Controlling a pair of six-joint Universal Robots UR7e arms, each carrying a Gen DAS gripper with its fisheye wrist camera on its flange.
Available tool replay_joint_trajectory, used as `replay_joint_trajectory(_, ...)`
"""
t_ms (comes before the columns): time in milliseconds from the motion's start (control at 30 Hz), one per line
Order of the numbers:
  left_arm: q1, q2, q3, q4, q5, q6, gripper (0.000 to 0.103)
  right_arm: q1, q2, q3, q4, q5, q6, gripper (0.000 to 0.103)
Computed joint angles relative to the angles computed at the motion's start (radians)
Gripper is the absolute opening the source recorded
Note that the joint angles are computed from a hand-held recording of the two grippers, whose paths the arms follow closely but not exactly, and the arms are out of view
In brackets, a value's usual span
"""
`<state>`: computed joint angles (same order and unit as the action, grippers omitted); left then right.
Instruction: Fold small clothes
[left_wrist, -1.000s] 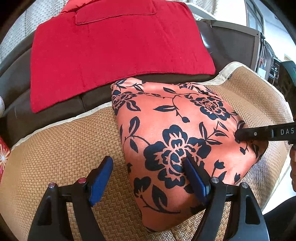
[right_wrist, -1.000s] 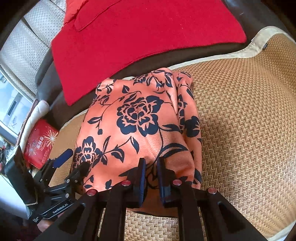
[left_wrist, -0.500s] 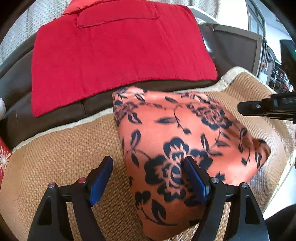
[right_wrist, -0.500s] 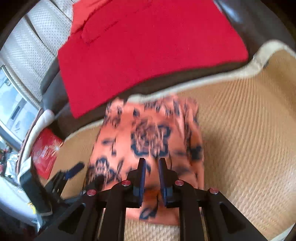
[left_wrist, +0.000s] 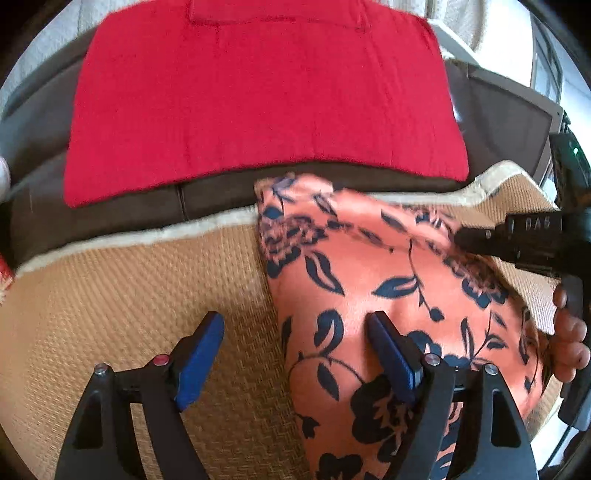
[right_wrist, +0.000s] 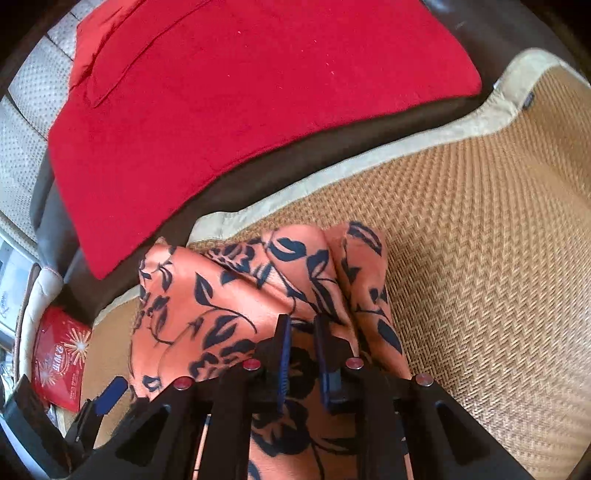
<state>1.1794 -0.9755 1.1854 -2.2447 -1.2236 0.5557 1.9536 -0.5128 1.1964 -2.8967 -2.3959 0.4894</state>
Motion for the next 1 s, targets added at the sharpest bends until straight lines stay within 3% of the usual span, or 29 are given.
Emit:
replay_joint_trajectory(67,0.004,-0.005,-0.009,-0.001,-0.022,-0.023,0.081,0.003,0.019,-0.035,-0.047,0.027,-0.053,0.018)
replay_joint_trajectory(133,0.006,-0.008,-0.013,0.008,-0.015,-0.021,0.081,0.002,0.059,-0.120,-0.005,0.009,-0.072,0.018)
replay_joint_trajectory(200,0.004,-0.008,-0.009,0.037,0.031,0.013,0.082,-0.017,0.084,-0.178,0.098,0.006,-0.024,0.018)
replay_joint_trajectory(267,0.010,-0.015,-0.005,0.051,0.026,0.037,0.082,-0.051,0.087,-0.200,0.234,0.058,0.074,0.017)
replay_joint_trajectory(333,0.015,-0.025,-0.015,0.072,0.000,0.048,0.082,-0.038,0.101,-0.242,0.249,0.046,0.073,0.019)
replay_joint_trajectory(367,0.018,-0.034,-0.016,0.083,-0.015,0.052,0.082,-0.032,0.106,-0.251,0.226,0.051,0.046,0.019)
replay_joint_trajectory(433,0.023,-0.041,-0.025,0.111,-0.030,0.053,0.081,-0.019,0.127,-0.281,0.106,0.146,-0.092,0.019)
replay_joint_trajectory(500,0.032,-0.054,-0.030,0.169,-0.058,0.057,0.081,-0.015,0.155,-0.331,0.111,0.206,-0.146,0.019)
replay_joint_trajectory(567,0.037,-0.068,-0.022,0.215,-0.070,0.072,0.082,-0.022,0.204,-0.422,0.201,0.250,-0.158,0.019)
replay_joint_trajectory(667,0.039,-0.077,0.000,0.217,-0.054,0.082,0.082,-0.051,0.273,-0.528,0.394,0.266,-0.099,0.018)
replay_joint_trajectory(800,0.047,-0.073,-0.039,0.252,-0.092,0.041,0.082,-0.038,0.230,-0.462,0.351,0.264,-0.071,0.018)
replay_joint_trajectory(1000,0.047,-0.078,-0.034,0.164,-0.104,0.022,0.082,0.014,0.049,-0.112,0.089,0.153,-0.093,0.020)
